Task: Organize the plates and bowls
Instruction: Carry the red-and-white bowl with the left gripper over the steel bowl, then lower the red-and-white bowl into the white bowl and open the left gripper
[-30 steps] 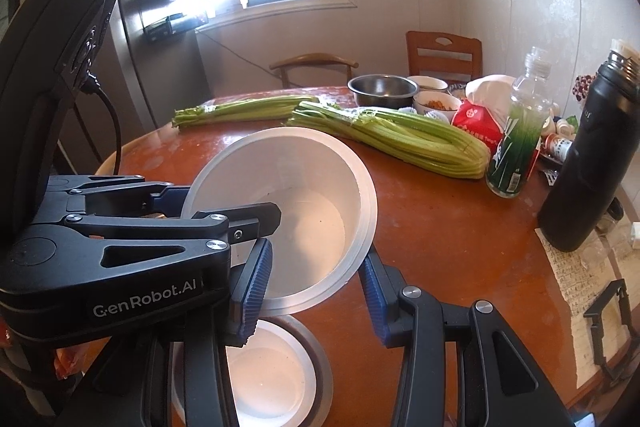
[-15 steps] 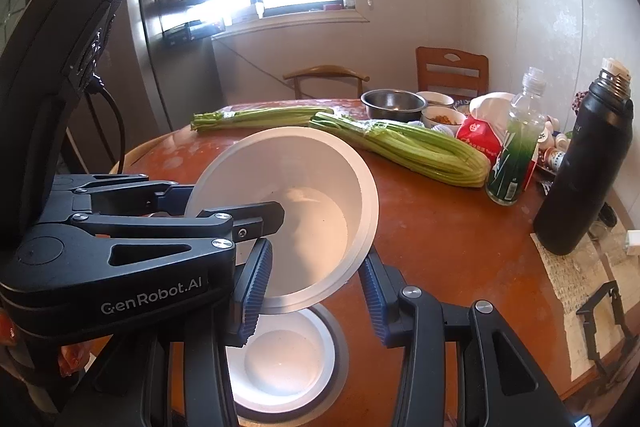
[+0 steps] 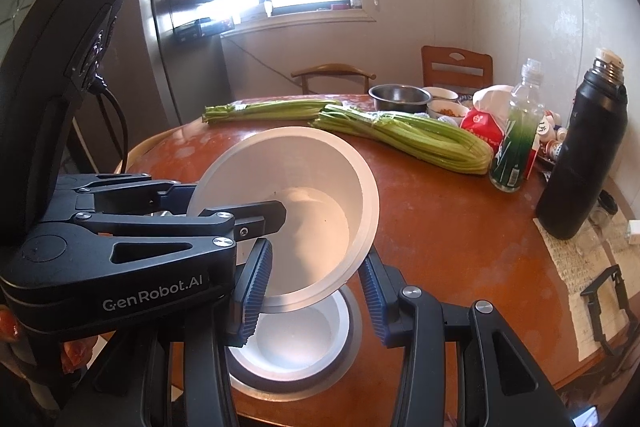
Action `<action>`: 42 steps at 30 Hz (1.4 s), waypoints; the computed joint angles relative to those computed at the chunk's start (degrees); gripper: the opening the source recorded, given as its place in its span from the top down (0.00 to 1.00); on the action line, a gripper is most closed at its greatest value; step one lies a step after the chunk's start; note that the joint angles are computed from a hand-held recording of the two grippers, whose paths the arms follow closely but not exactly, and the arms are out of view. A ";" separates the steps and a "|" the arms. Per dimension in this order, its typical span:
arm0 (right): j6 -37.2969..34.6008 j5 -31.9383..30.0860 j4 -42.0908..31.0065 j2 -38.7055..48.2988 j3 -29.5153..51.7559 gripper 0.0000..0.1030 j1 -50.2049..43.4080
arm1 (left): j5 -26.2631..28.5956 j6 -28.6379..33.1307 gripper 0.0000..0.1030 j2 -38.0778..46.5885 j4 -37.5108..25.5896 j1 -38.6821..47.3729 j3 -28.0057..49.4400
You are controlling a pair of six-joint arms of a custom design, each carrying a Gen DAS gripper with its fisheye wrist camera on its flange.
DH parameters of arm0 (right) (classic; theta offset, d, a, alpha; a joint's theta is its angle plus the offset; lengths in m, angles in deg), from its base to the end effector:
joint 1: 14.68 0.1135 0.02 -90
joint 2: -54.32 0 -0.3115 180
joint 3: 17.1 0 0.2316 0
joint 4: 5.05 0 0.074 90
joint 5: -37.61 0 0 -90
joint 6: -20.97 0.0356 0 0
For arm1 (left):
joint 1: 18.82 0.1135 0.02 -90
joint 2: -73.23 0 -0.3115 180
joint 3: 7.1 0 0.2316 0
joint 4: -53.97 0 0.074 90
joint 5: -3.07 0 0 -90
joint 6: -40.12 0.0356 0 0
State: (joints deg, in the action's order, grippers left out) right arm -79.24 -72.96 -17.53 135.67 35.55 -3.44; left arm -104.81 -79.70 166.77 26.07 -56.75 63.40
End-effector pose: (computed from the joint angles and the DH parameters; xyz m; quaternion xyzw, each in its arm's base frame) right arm 0.2497 0.0624 0.2396 -0.2392 0.8666 0.1662 0.4051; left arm 0.2594 -0.1883 0.2500 0.0140 0.9324 -0.0625 0.3558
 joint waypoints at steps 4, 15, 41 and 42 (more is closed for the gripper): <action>-0.55 -1.47 0.91 -0.05 -2.01 0.55 -1.00 | -1.18 -1.16 0.63 0.40 1.21 -1.39 -1.53; -2.71 -2.73 1.91 -0.02 -5.39 0.55 -2.24 | -1.70 -4.23 0.63 1.47 5.35 -3.42 -5.68; -3.37 -0.13 6.01 5.77 -8.89 0.55 0.53 | -0.68 -7.71 0.63 7.07 7.14 -3.37 -8.33; -3.32 0.26 6.25 6.28 -8.86 0.55 0.95 | -0.66 -7.77 0.64 7.21 7.24 -3.31 -8.45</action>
State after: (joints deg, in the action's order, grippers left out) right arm -82.55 -72.70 -11.29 141.95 26.69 -2.49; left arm -105.47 -87.47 173.97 33.31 -60.06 54.95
